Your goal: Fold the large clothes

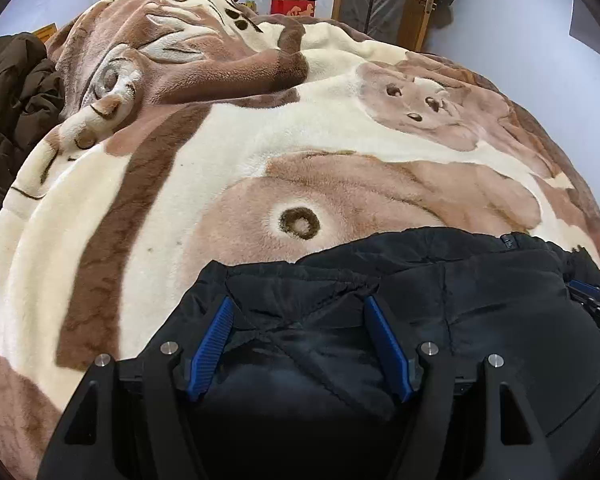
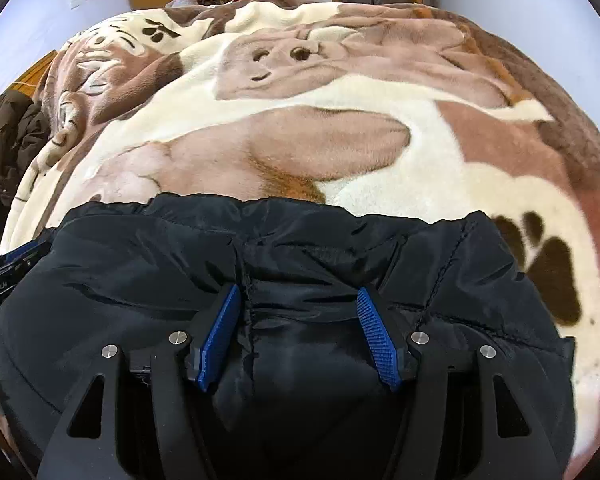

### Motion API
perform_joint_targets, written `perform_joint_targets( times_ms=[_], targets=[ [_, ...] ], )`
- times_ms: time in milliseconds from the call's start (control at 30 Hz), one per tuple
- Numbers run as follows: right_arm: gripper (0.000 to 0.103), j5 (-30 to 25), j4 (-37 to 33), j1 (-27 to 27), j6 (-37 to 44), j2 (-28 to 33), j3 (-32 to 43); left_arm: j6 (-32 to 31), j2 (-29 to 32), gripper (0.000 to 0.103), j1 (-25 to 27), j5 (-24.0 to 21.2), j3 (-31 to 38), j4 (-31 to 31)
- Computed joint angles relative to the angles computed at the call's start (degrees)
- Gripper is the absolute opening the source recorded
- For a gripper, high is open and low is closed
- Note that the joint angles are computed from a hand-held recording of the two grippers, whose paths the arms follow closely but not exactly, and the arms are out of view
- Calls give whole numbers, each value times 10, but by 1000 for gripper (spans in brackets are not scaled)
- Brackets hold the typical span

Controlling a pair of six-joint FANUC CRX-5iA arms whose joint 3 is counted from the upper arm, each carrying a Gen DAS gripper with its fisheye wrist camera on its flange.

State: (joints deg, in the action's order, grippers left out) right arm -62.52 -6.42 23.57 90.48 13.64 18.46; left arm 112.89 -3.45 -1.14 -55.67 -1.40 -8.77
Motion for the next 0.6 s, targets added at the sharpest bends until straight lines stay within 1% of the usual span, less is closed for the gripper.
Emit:
perform_joint_targets(
  times_ms=[133,200,267,333,367,400,467,500,567,600],
  targets=[
    [60,11,11,5,-7,-4,-12,12,13,71,-12,-10,16,-26],
    [60,10,3,1,-4,-6,-8,3,12,71,-8,-17,19,-18],
    [60,-9,-12,-8,1,-9,10,-11,9,69,0,-33,29,-5],
    [60,-4,-23,-18,6,-24,11,-15,-16,69,6,-28,23,0],
    [60,16,-22,-26,8,-41,0,-17,-30,69,10,-22,18,3],
    [60,28,-25,-35,10,-51,-6,-20,-44,69,15,-12,9,8],
    [60,33,-26,-53,3,-53,-8,-21,-70,69,24,9,-9,11],
    [60,33,-14,-58,-6,-49,-10,-26,-70,69,27,10,-13,13],
    [60,23,11,-67,-24,-30,-14,-28,-48,69,26,-16,-6,0],
    [60,25,4,-75,-23,-26,-17,-37,-39,70,33,-15,-16,13]
  ],
)
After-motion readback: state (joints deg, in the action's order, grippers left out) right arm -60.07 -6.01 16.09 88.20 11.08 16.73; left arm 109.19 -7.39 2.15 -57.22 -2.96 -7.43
